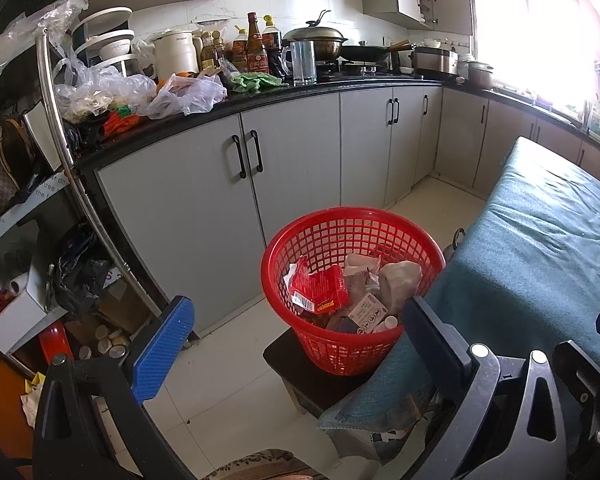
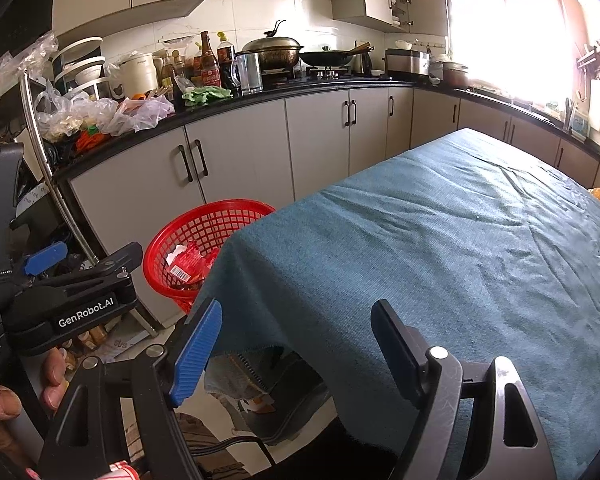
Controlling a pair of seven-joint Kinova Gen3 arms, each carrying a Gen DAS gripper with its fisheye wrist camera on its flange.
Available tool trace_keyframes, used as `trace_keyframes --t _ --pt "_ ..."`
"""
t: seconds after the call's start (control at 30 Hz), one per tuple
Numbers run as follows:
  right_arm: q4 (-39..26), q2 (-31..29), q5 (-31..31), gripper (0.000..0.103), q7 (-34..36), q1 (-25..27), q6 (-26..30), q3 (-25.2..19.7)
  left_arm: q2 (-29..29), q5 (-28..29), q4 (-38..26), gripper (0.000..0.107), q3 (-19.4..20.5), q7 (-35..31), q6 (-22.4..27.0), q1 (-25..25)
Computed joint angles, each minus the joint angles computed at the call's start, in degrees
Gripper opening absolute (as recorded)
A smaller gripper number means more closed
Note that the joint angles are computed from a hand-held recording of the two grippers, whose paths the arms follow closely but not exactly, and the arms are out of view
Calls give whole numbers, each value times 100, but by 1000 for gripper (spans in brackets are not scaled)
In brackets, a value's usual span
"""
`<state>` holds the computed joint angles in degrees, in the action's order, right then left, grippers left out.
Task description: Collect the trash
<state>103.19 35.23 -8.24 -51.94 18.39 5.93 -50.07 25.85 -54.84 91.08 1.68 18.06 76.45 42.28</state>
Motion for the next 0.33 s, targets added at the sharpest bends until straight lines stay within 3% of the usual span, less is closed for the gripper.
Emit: trace_keyframes --t 0.33 --pt "-36 34 -55 81 102 28 98 -44 73 58 -166 103 -25 -67 337 -20"
